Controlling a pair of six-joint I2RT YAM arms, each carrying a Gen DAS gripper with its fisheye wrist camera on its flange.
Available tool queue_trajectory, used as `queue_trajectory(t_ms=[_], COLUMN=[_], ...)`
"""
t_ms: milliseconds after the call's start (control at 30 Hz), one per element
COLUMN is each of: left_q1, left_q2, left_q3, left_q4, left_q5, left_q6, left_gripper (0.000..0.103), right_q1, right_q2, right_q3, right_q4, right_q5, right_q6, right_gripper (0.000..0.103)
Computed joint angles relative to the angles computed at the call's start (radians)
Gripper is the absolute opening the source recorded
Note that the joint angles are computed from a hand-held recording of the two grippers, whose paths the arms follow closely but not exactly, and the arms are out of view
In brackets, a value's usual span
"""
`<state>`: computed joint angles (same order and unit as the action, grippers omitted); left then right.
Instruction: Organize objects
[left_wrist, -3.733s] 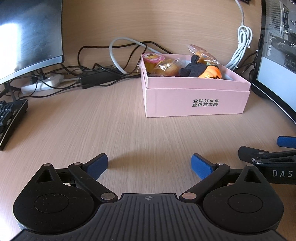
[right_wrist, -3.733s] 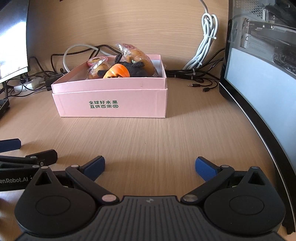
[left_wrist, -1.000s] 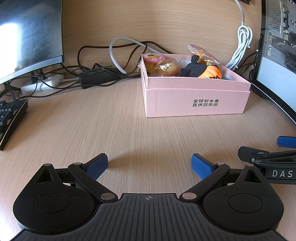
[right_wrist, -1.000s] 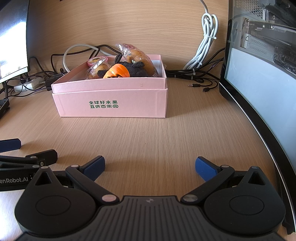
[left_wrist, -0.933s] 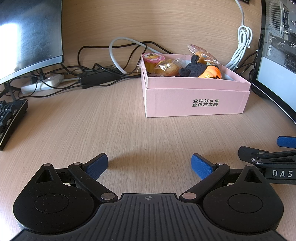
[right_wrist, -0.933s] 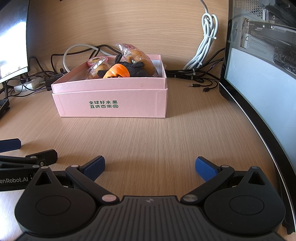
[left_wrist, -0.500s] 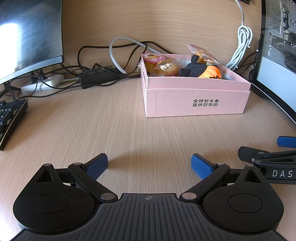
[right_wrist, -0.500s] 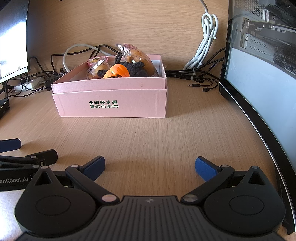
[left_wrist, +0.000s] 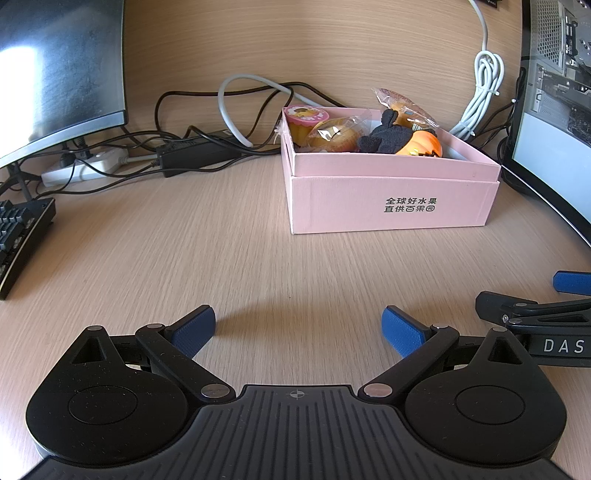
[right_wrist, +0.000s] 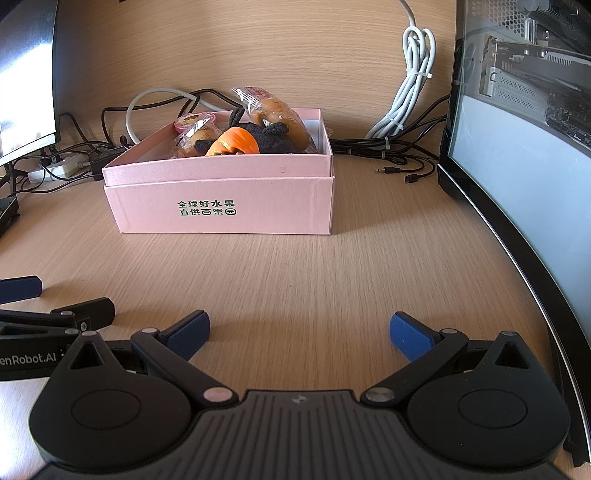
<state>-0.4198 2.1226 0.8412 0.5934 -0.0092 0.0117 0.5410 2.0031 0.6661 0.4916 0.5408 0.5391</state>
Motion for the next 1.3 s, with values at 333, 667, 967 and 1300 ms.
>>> queue_trajectory(t_ms=[333, 667, 967, 1300], left_q1=[0.001, 0.001, -0.002, -0.012], left_q2=[0.0, 0.0, -0.001, 0.009], left_q3=[-0.001, -0.001, 0.001, 0.024], left_q4=[0.001, 0.001, -0.002, -0.016], left_q5=[0.001, 0.001, -0.002, -0.022], left_q6=[0.0, 0.0, -0.002, -0.022], left_gripper=[0.101, 0.101, 0.101, 0.101], right_q1=[0.001, 0.002, 0.001, 0.002], right_q2=[0.0, 0.001, 0.0, -0.001], right_q3=[0.0, 0.002, 0.0, 0.0], right_q4=[0.0, -0.001, -0.001, -0.001], right_q5=[0.0, 0.001, 0.001, 0.001], right_q6=[0.001, 0.001, 0.001, 0.001], right_gripper=[0.103, 0.103, 0.103, 0.103])
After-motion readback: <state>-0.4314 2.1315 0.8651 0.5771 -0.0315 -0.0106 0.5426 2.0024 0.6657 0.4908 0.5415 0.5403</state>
